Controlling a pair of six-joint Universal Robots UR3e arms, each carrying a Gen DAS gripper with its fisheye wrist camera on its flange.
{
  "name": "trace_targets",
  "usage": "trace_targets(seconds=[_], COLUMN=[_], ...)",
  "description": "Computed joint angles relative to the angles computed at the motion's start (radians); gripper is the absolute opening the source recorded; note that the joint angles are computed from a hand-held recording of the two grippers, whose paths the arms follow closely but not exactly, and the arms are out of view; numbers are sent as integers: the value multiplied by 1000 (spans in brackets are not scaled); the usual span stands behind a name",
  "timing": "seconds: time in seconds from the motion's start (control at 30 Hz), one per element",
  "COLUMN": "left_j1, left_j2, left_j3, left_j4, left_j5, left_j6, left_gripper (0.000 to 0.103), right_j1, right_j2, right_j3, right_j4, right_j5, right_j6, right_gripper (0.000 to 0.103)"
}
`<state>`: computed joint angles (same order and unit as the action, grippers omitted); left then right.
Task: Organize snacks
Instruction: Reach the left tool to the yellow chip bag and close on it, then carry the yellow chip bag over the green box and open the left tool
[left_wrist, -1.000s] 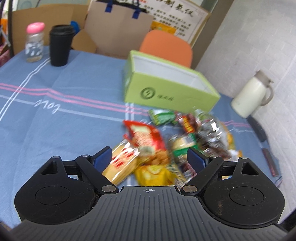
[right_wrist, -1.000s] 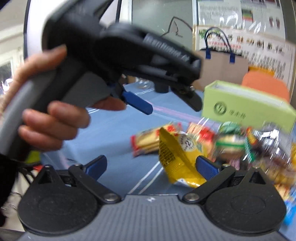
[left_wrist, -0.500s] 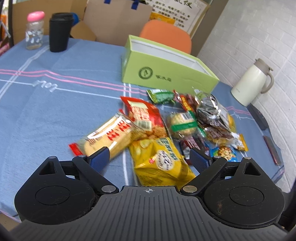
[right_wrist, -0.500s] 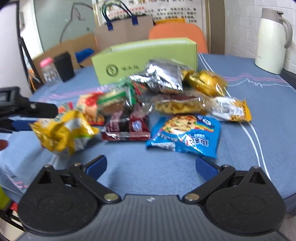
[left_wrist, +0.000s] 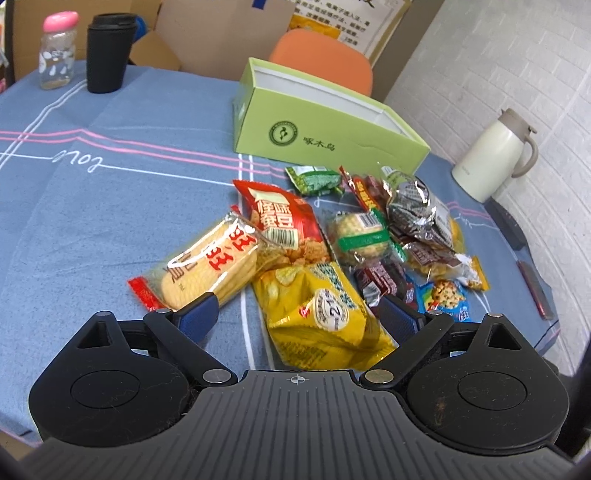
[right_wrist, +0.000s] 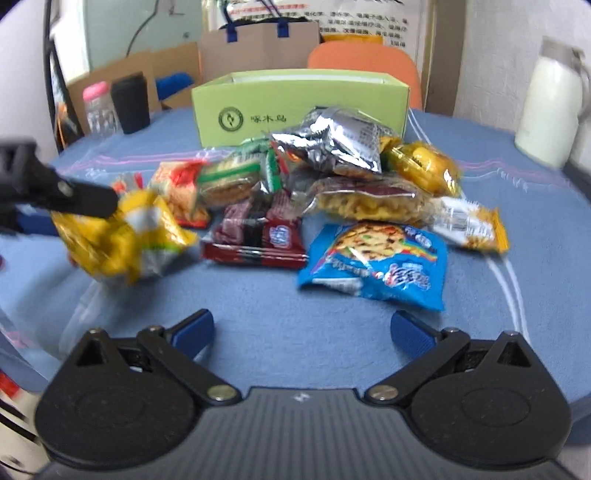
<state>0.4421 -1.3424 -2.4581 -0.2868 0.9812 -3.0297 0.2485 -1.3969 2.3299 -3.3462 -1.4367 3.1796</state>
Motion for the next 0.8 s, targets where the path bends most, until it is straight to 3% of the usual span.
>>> trace_targets(seconds=[0.23, 0.33, 0.4, 0.47, 0.6, 0.8], left_j1=[-25, -46, -44, -39, -36, -9], left_j2=[-87, -124, -150, -169, -180, -36], left_j3=[95, 113, 124, 131, 114, 110], left_j4=[-59, -58, -70, -77, -45, -105], left_j5=[-19, 0, -15, -38, -45, -148], left_j6=[60, 70, 72, 71, 64, 92], left_gripper=[77, 65, 63, 56, 42, 39], right_j1=[51, 76, 75, 80, 68, 34], right_j2=[107, 178, 217, 254, 245, 104], right_j3=[-142, -214, -249, -288, -256, -180], right_j4=[42, 39, 29, 42, -7, -40], right_j5=[196, 195, 214, 216, 237, 246], right_j6=[-106, -108, -108, -106, -113, -162], right_gripper=[102, 100, 97, 78, 54, 54])
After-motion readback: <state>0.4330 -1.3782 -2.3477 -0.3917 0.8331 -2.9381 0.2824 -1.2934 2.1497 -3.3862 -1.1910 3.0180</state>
